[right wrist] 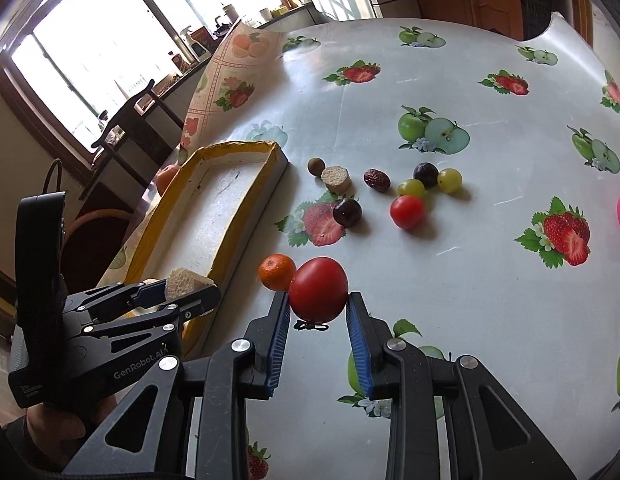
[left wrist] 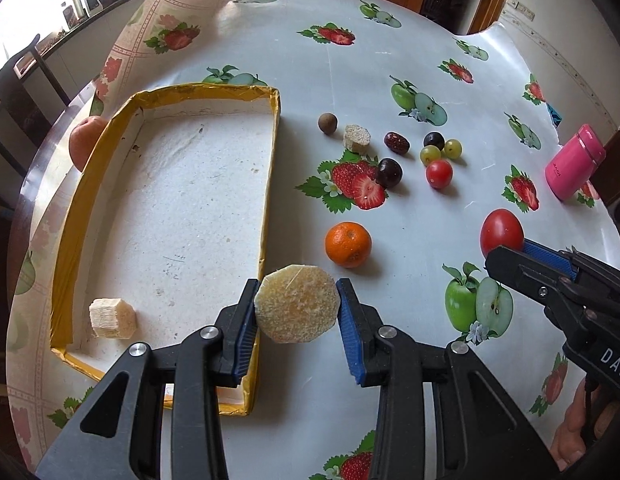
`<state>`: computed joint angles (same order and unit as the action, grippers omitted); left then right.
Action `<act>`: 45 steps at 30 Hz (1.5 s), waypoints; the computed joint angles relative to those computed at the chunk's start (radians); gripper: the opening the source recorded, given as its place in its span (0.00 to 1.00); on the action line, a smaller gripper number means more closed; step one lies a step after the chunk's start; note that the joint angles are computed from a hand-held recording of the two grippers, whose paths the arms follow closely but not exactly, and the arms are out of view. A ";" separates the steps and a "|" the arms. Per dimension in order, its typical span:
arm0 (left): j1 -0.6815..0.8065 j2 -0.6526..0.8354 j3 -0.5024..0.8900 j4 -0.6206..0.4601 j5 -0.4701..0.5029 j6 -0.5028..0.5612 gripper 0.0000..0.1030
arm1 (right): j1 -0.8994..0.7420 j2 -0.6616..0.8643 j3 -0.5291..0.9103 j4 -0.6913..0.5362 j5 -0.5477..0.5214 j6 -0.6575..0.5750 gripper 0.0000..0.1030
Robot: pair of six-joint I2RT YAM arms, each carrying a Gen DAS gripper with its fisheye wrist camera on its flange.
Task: Organize fruits
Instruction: 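Carry the slice and tomato into the tray and open both tools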
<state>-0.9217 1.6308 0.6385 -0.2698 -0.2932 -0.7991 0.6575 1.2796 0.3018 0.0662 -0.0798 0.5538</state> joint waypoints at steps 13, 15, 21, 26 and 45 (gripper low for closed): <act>0.045 -0.151 -0.104 -0.037 -0.019 -0.009 0.34 | 0.156 0.045 0.102 -0.024 0.057 0.049 0.29; 0.049 -0.167 -0.115 -0.043 -0.023 -0.011 0.34 | 0.174 0.053 0.112 -0.025 0.066 0.053 0.29; 0.060 -0.208 -0.141 -0.056 -0.030 -0.018 0.34 | 0.213 0.073 0.137 -0.027 0.080 0.064 0.29; 0.074 -0.238 -0.157 -0.071 -0.035 -0.017 0.34 | 0.237 0.087 0.160 -0.030 0.086 0.067 0.29; 0.298 -0.382 -0.236 -0.101 -0.015 0.117 0.34 | 0.277 0.223 0.344 -0.044 0.084 0.017 0.29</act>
